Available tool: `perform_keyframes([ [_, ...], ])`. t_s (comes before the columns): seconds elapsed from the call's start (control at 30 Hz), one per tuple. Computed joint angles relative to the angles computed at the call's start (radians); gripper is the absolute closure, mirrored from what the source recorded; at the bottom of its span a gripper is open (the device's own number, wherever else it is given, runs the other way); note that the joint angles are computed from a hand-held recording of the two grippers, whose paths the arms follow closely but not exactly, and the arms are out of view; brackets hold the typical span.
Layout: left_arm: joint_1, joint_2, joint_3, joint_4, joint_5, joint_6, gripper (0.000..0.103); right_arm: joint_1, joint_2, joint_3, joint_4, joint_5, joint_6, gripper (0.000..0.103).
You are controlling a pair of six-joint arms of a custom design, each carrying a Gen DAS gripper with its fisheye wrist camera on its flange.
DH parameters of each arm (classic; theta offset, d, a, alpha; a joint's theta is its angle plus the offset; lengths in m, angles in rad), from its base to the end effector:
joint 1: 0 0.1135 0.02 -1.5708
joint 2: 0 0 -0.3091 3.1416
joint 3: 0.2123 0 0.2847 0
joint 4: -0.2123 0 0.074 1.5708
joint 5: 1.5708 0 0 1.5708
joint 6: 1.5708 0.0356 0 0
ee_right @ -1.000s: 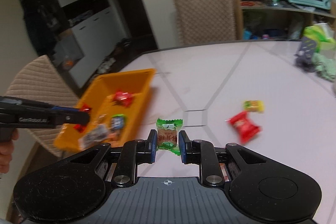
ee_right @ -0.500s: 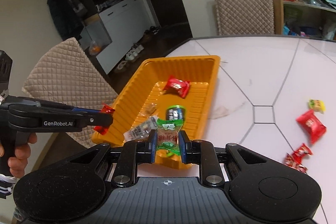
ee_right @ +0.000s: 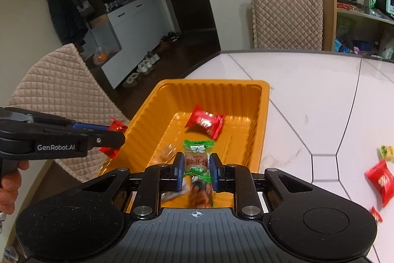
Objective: Organize snacks
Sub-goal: 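Carry both candies over the tray and open the right tool to drop the green candy, then open the left tool to drop the red candy into the tray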
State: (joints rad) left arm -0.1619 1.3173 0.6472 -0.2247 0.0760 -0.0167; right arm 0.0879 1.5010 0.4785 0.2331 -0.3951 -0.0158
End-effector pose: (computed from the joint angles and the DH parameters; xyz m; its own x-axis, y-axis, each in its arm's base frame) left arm 0.2625 -0.0456 0.2015 -0.7732 0.1094 -0.6246 0.1947 0.9784 -0.0697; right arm 0.2677 0.0373 0.1397 -0.7016 -0.0765 -0.7085 -0.3622 0.8945 0.2621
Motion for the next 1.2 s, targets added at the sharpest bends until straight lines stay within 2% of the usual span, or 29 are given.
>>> perform_keyframes([
  [0.27,-0.004,0.127,0.07,0.045,0.01,0.019,0.085,0.017,0.14,0.098,0.044,0.057,0.021,0.081],
  [0.57,-0.014,0.223,0.125,0.06,0.013,0.024,0.085,0.012,0.229,0.154,0.098,0.065,0.043,0.081],
  [0.77,-0.014,0.245,0.135,0.06,0.02,0.03,0.085,-0.003,0.241,0.176,0.114,0.045,0.082,0.081],
  [1.2,-0.03,0.285,0.165,0.057,0.021,0.018,0.085,-0.031,0.238,0.179,0.067,0.033,0.06,0.081],
])
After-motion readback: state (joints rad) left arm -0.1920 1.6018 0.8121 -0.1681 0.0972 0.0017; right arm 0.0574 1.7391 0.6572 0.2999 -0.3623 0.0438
